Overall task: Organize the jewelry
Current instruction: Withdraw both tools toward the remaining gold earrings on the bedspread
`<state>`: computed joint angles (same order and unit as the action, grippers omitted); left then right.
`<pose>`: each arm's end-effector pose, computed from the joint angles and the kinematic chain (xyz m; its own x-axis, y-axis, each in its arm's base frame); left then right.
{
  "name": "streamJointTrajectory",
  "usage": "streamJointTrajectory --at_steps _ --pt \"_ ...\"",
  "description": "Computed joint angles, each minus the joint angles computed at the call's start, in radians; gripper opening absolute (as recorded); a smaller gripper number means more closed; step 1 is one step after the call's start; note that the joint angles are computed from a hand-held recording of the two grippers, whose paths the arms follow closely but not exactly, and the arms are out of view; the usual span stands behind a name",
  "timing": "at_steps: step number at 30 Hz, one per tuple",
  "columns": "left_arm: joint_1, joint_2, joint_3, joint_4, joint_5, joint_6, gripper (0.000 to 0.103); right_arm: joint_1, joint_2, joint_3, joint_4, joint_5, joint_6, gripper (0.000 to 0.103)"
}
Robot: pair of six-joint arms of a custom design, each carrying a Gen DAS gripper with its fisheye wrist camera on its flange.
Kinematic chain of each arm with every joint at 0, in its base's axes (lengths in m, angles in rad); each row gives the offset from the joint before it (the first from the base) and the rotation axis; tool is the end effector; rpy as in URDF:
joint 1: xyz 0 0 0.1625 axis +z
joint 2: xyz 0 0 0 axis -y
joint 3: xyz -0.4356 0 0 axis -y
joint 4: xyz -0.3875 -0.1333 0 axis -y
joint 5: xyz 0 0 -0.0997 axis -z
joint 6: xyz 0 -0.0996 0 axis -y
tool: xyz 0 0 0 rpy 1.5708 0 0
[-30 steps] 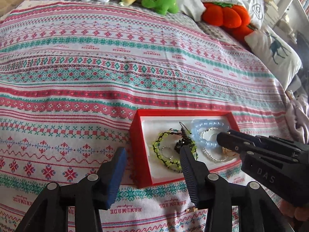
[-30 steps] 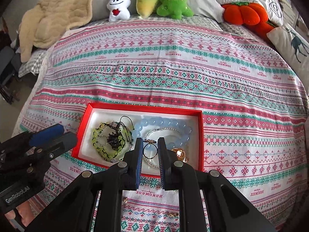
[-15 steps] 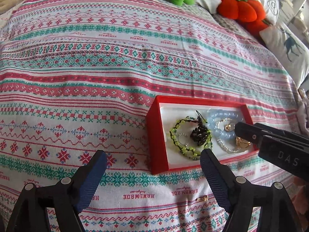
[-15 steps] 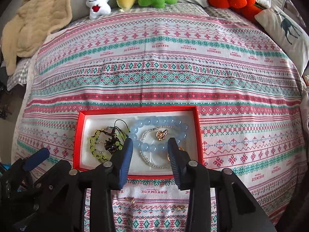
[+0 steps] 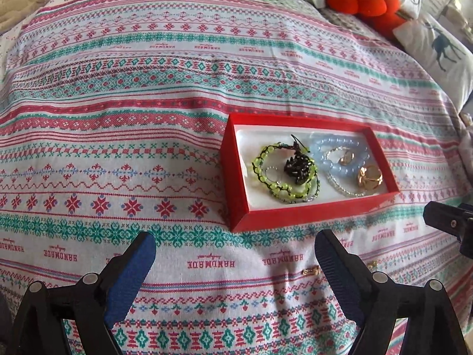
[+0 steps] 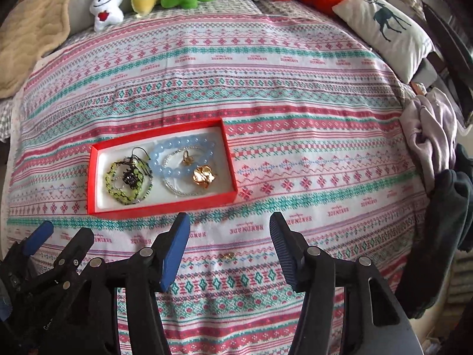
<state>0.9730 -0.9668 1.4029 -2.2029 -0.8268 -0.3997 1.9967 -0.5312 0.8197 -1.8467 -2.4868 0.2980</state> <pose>-0.2341 -0.7004 0.3049 -0.8434 -0.0345 -0.5361 0.2430 0.8656 -0.4379 0.3990 -0.7480 0.2110 -0.6475 0.0181 0.7619 -0.2333 0.9470 -0.2208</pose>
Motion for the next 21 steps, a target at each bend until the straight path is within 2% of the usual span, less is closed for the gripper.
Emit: streamJointTrajectory --at_steps 5,9,14,17,21 --pt "-0.019 -0.027 0.042 -0.011 -0.001 0.039 0.091 0.023 -0.032 0.039 0.053 -0.019 0.083 0.06" --pt "-0.031 -0.049 0.083 -0.024 0.034 0.079 0.091 0.041 -0.044 0.065 0.051 -0.028 0.074 0.064" --pt "-0.028 -0.074 0.119 -0.035 0.041 0.087 0.091 0.047 -0.066 0.119 -0.011 -0.008 -0.001 0.067" --pt "-0.027 -0.077 0.134 -0.041 0.034 0.092 0.091 0.041 -0.092 0.179 -0.09 0.005 -0.064 0.068" --pt "-0.024 -0.076 0.155 -0.058 0.004 0.092 0.095 0.019 -0.134 0.27 -0.221 0.062 -0.156 0.072"
